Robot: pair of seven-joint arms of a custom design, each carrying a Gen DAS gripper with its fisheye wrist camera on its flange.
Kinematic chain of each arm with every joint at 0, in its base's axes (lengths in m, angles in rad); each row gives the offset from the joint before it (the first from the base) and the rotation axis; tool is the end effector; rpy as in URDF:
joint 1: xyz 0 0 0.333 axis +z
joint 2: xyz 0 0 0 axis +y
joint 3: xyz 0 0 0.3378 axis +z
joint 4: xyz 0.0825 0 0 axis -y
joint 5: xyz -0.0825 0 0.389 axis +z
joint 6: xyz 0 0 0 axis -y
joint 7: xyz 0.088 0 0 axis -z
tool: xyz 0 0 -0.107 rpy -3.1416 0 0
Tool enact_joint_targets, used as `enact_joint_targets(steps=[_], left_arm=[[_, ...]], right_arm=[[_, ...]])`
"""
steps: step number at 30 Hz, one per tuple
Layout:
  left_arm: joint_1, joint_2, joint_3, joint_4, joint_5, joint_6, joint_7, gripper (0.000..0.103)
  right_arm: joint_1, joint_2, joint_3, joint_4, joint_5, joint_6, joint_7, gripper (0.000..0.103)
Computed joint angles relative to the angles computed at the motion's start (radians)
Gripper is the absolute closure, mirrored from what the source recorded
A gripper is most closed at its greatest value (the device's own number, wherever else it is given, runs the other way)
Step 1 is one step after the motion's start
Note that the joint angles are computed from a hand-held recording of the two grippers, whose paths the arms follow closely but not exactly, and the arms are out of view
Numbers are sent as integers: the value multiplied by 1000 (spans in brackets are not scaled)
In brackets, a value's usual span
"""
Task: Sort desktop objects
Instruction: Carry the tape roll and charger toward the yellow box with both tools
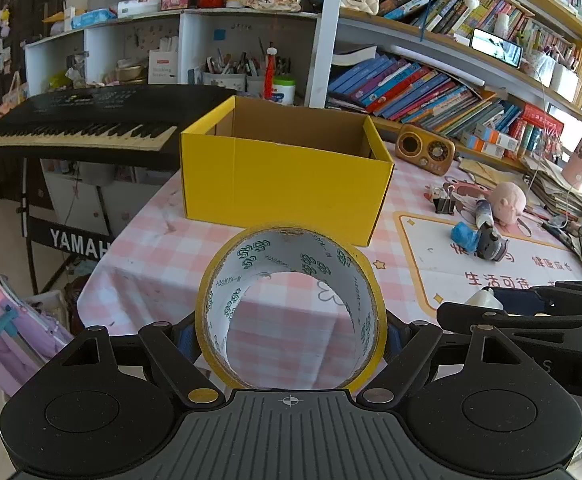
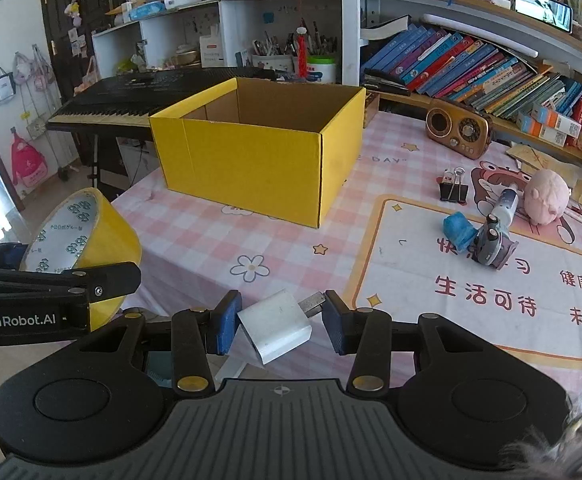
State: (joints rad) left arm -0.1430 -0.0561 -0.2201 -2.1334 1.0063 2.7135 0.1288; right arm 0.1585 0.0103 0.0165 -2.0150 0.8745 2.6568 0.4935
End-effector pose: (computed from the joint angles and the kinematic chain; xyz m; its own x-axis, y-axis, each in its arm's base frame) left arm 0.5216 -0.2325 0.5089 0.2110 -0.9705 0.1165 -0.6028 -0.2231 -0.7660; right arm 0.5960 0.0835 0.5298 0.5790 -0.8132 -0.0579 -0.5613 -0.3462 -0.7517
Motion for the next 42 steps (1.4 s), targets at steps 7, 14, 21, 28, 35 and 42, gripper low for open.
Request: enact_joint_targets(steps=[7,14,21,28,35,42], left_arm=[[-3,2,-1,3,-18,-3,12,20],[-7,10,1,12,-19,-13,25,20],[-14,29,7,33,-28,-27,32,20],[-25,56,17,64,-34,-39,43,20],[-40,89,30,106,-43,-60,61,20],[-54,121,48,155,-24,-81,53,20]], right_arm=[[-1,1,-1,2,-8,-8,3,61],[-2,5,0,4,2,-14,-6,61],[-10,33,4,36,2,-32,-15,61],[-26,58,14,70,-12,-45,0,61],[-40,91,21,115,-20,-69,4,61],[-65,155,36,207,-18,-113,10,61]])
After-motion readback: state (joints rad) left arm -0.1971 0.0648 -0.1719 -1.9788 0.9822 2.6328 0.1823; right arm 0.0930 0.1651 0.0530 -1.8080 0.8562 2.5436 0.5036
